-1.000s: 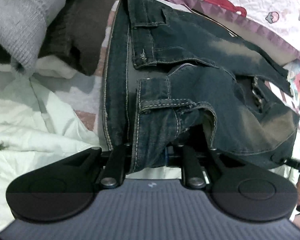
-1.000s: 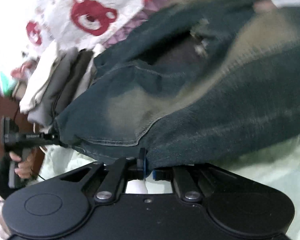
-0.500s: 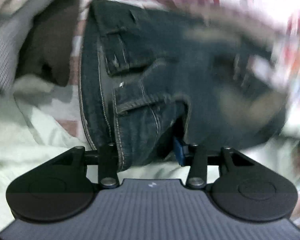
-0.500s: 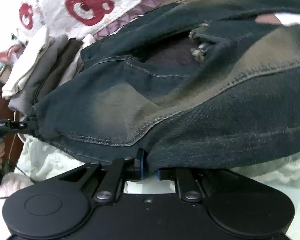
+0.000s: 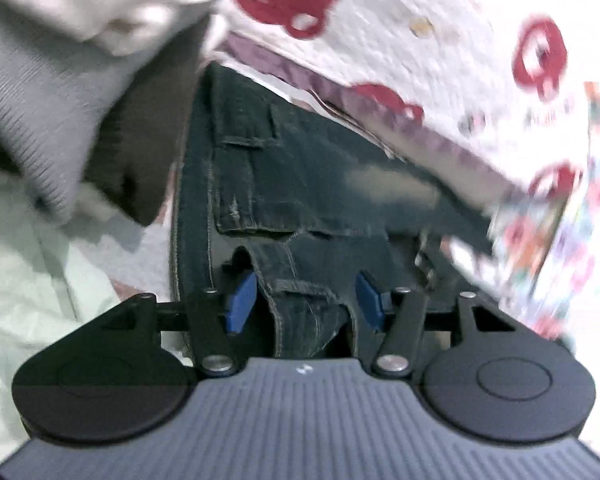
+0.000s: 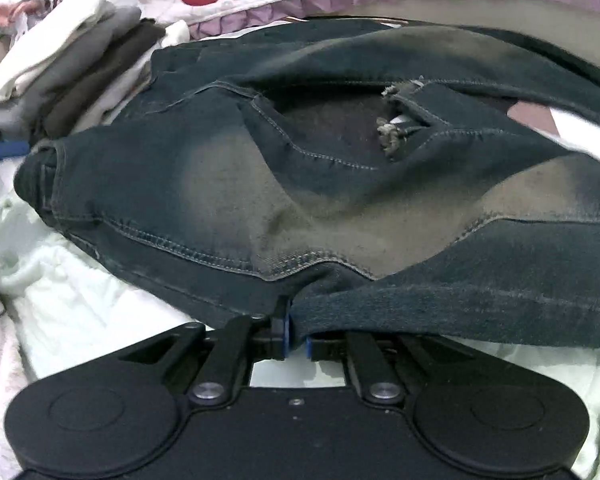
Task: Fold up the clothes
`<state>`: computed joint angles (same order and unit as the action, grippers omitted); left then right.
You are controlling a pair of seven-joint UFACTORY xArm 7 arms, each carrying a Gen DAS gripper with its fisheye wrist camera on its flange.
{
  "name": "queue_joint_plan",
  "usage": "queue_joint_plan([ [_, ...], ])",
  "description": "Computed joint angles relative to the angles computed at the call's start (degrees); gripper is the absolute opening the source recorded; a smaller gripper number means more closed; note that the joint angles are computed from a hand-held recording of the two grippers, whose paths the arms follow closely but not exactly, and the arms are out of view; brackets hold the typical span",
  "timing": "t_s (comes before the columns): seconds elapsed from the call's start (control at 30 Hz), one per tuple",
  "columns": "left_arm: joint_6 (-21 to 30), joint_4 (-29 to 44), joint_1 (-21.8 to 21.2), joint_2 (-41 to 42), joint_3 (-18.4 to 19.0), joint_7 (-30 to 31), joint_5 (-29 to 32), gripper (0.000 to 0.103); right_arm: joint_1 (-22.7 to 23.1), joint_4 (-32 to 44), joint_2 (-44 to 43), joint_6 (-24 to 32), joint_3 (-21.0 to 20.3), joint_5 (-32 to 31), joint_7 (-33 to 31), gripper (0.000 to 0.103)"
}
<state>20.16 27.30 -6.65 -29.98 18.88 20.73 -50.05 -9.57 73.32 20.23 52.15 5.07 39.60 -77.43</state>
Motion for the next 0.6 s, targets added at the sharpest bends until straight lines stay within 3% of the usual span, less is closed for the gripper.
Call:
queue_joint_plan([
  [0.13, 1.8, 1.64, 1.52, 4.48, -1.44, -3.76, 1.49, 0.057, -0.1, 2.31, 1.15, 2.21, -0.16, -0.65, 2.57, 0.008],
  [0.27, 2.15, 5.51, -1.82, 10.94, 0.67, 0.96, -10.52, 0.058, 0.02, 0.17, 0.19, 0.08, 0.2, -0.42, 0.88, 0.011],
  [0.37, 0.35, 7.76, -1.11, 14.29, -1.52, 2.48, -13.65, 0.061, -0.24, 0.1, 0.04, 0.4, 0.24, 0.11, 0.12, 0.011],
  [0.4, -0.67, 8.35, -0.54, 15.28, -2.67, 2.64, -13.33, 0.056, -0.47, 0.44, 0.13, 1.01, 0.22, 0.39, -0.05, 0.011],
  [0.43, -2.55, 8.66, 0.2, 16.07, -4.32, 2.64, -11.85, 0.015, -0.71, 0.8, 0.24, 1.68, 0.19, 0.71, -0.19, 0.011],
  [0.47, -5.41, 8.57, 1.25, 16.67, -6.59, 2.21, -8.78, 0.003, -1.29, 1.73, 0.71, 3.38, 0.18, 1.55, 0.03, 0.011],
  [0.6, -14.83, 5.74, 4.54, 12.4, -12.63, -2.97, 2.28, 0.003, -3.54, 5.5, 2.72, 10.07, 0.06, 4.77, 1.3, 0.011],
])
